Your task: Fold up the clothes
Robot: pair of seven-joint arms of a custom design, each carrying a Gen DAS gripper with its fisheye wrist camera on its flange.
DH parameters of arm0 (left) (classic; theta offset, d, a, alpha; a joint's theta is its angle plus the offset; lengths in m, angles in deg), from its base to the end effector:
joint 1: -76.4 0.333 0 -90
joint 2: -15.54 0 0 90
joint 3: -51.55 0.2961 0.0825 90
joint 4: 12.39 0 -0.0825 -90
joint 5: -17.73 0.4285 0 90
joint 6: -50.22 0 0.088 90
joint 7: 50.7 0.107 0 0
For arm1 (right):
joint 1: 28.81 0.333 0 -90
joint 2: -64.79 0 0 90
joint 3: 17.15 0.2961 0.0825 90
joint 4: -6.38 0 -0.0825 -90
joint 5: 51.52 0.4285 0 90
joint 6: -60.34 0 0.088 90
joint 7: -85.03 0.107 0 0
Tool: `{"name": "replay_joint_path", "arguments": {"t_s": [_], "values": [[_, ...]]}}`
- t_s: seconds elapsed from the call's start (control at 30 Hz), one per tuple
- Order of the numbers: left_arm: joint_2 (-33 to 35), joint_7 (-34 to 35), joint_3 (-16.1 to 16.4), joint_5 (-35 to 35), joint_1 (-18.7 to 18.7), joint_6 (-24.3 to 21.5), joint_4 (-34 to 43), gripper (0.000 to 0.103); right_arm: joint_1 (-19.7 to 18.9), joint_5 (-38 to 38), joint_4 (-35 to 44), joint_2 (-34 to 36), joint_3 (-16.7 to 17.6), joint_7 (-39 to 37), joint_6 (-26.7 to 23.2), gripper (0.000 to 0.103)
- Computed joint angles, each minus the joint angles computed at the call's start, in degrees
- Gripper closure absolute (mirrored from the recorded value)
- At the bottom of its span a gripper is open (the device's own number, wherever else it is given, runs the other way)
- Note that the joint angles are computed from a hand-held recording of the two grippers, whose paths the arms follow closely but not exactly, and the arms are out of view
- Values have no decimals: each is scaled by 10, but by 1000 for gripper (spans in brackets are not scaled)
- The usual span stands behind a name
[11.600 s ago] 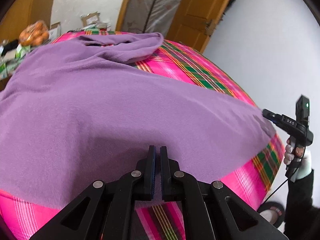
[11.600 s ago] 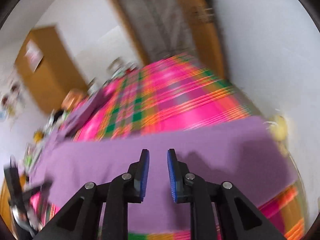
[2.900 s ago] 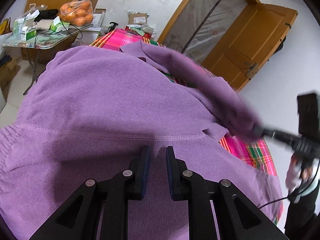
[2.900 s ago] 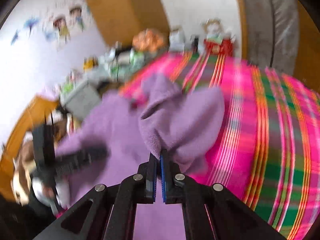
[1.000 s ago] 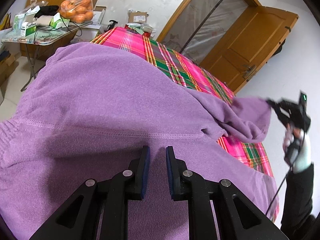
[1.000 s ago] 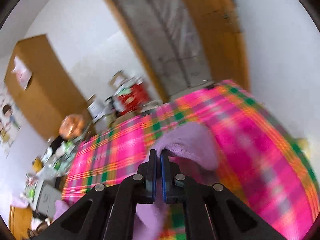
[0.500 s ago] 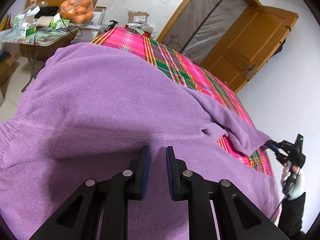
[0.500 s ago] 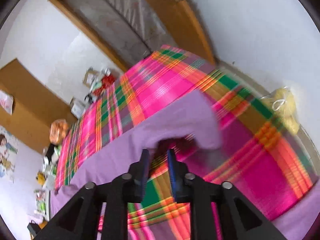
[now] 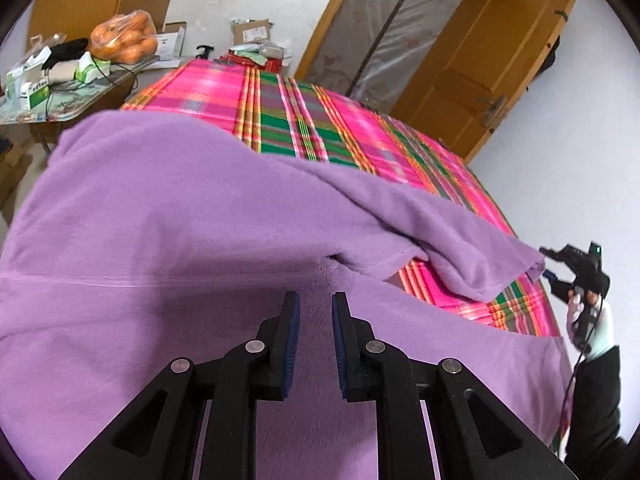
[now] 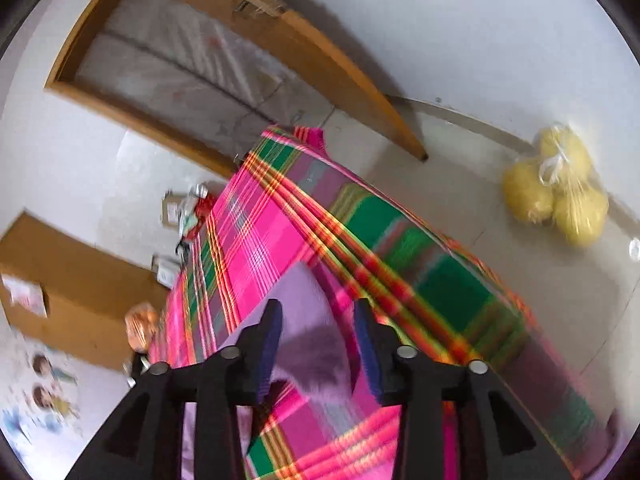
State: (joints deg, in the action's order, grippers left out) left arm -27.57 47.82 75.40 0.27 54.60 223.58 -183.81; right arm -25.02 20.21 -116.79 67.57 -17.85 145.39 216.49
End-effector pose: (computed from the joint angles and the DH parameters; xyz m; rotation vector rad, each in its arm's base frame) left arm 0.3844 0.0061 0.3639 -2.0772 1.7283 -1.0980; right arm 0.6080 -0.0025 0.3711 -1.1721 1.9385 0.0347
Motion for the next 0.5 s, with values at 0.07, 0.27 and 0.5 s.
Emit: {"name": "replay_joint_path", "arguments": {"t_s": [0.07, 0.27, 0.5], "values": [[11, 14, 25, -7, -26, 26, 1, 87, 2, -59, 24, 22, 0, 2, -1, 60], [-2, 34, 87, -10, -69, 33, 2, 87, 11, -204, 74, 67, 16, 6, 8, 58], [-11, 42, 101, -13, -76, 33, -2, 87, 50, -487, 82, 65, -5, 165, 26, 97]]}}
